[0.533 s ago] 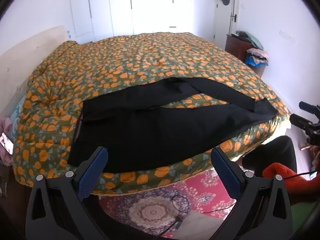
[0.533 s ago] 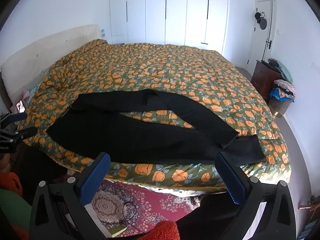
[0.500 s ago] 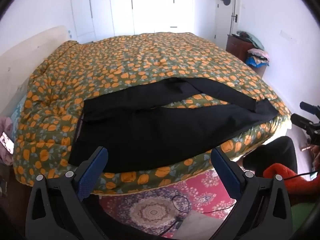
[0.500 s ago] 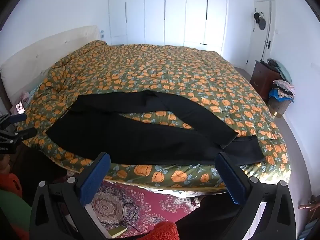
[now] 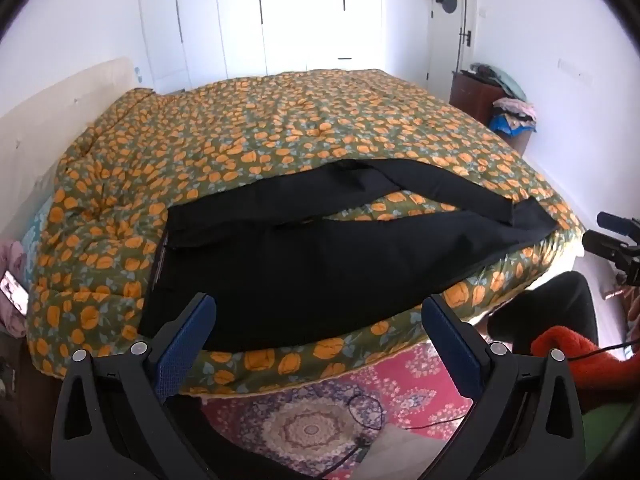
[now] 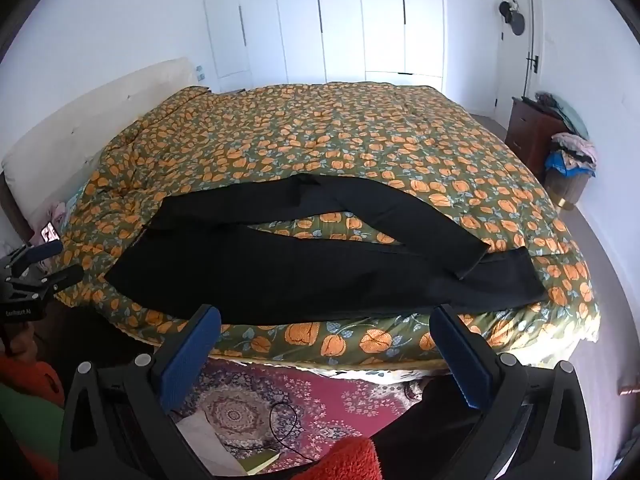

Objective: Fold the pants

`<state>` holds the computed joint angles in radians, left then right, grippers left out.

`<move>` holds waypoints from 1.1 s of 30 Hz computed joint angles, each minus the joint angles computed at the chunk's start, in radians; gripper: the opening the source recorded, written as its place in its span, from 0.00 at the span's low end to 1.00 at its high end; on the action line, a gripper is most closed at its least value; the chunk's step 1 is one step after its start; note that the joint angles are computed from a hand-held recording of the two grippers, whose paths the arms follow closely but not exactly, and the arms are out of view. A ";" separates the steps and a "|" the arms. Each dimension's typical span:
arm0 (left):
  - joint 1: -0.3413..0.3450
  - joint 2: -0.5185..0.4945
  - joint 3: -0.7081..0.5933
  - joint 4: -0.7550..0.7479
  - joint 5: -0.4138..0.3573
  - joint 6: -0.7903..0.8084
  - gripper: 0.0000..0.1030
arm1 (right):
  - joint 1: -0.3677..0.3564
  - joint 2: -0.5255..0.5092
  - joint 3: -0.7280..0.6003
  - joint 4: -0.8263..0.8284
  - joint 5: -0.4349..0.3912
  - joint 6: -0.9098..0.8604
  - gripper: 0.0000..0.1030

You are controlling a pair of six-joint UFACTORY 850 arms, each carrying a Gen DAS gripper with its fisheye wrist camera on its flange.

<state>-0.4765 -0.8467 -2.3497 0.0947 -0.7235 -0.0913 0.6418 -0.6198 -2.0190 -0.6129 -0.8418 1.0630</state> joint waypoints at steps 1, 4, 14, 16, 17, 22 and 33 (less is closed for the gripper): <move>0.001 -0.002 -0.003 -0.005 -0.002 0.002 1.00 | -0.002 -0.001 -0.002 0.005 0.002 -0.003 1.00; 0.005 -0.031 -0.057 -0.017 -0.028 0.010 1.00 | -0.005 0.011 0.021 0.007 0.034 0.018 1.00; 0.009 -0.074 -0.129 -0.042 -0.051 0.023 1.00 | -0.007 0.004 0.016 0.041 0.072 -0.024 1.00; 0.009 -0.087 -0.150 -0.050 -0.062 0.030 1.00 | -0.005 0.008 0.026 0.031 0.090 -0.017 1.00; 0.009 -0.090 -0.154 -0.050 -0.063 0.033 1.00 | -0.003 0.008 0.027 0.012 0.092 -0.007 1.00; 0.012 -0.080 -0.132 -0.067 -0.057 0.047 1.00 | 0.003 0.007 0.028 -0.042 0.062 0.015 1.00; 0.021 -0.054 -0.084 -0.084 -0.053 0.036 1.00 | 0.001 -0.035 -0.030 0.017 0.045 -0.051 1.00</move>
